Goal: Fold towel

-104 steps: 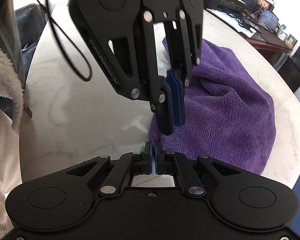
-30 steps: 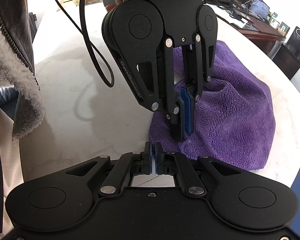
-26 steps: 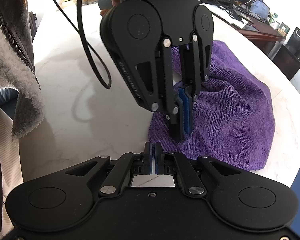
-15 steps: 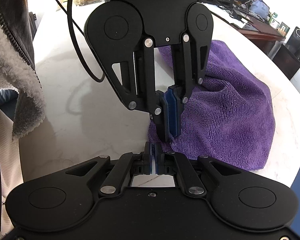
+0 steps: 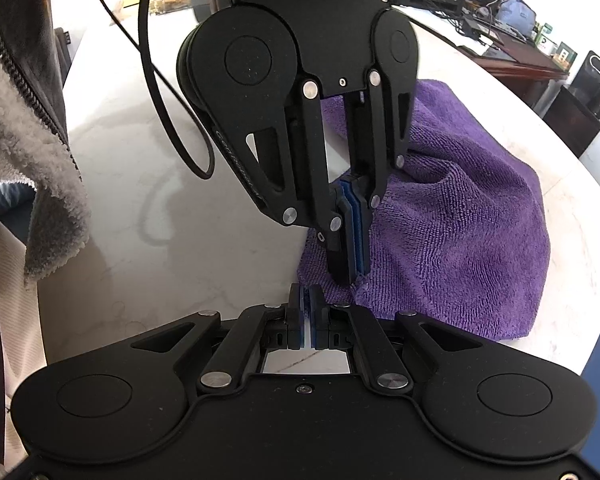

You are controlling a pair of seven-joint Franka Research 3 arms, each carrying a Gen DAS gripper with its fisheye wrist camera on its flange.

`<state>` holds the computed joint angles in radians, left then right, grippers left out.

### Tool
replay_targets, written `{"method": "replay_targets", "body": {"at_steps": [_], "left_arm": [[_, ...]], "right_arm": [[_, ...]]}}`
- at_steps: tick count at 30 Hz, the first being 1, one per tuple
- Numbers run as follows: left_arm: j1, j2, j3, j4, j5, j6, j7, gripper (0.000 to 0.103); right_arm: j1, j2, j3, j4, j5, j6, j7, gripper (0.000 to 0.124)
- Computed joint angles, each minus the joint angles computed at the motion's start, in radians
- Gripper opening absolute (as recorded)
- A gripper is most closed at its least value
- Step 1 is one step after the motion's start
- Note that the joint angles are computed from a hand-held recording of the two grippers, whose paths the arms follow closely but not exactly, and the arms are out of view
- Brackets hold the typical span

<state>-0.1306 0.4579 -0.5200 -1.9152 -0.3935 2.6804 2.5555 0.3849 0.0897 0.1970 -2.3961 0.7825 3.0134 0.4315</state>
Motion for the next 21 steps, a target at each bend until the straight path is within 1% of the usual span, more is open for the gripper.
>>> {"method": "replay_targets", "body": {"at_steps": [1, 5, 10, 11, 13, 16, 19, 21], "left_arm": [[0.005, -0.002, -0.003, -0.004, -0.016, 0.011, -0.010, 0.002], [0.046, -0.044, -0.032, -0.058, -0.115, 0.099, -0.042, 0.002], [0.086, -0.105, -0.071, -0.117, -0.236, 0.197, -0.077, 0.002], [0.098, -0.117, -0.083, -0.129, -0.276, 0.223, -0.080, 0.002], [0.099, -0.135, -0.088, -0.145, -0.314, 0.258, -0.092, 0.002], [0.088, -0.142, -0.082, -0.147, -0.339, 0.320, -0.141, 0.002], [0.086, -0.143, -0.084, -0.148, -0.333, 0.386, -0.217, 0.002], [0.127, -0.158, -0.121, -0.169, -0.354, 0.432, -0.245, 0.002]], "right_arm": [[0.001, 0.000, 0.000, -0.001, 0.003, 0.004, 0.003, 0.003], [0.006, -0.006, 0.002, -0.009, 0.011, 0.036, 0.030, 0.003], [0.010, -0.022, -0.009, -0.013, 0.002, 0.061, 0.124, 0.002], [0.008, -0.027, -0.009, -0.013, 0.015, 0.062, 0.137, 0.003], [0.004, -0.040, -0.011, -0.012, 0.052, 0.062, 0.160, 0.003], [0.009, -0.072, -0.022, -0.032, 0.079, 0.080, 0.190, 0.002], [0.015, -0.111, -0.045, -0.065, 0.035, 0.102, 0.290, 0.002], [0.024, -0.136, -0.061, -0.085, 0.041, 0.110, 0.318, 0.003]]}}
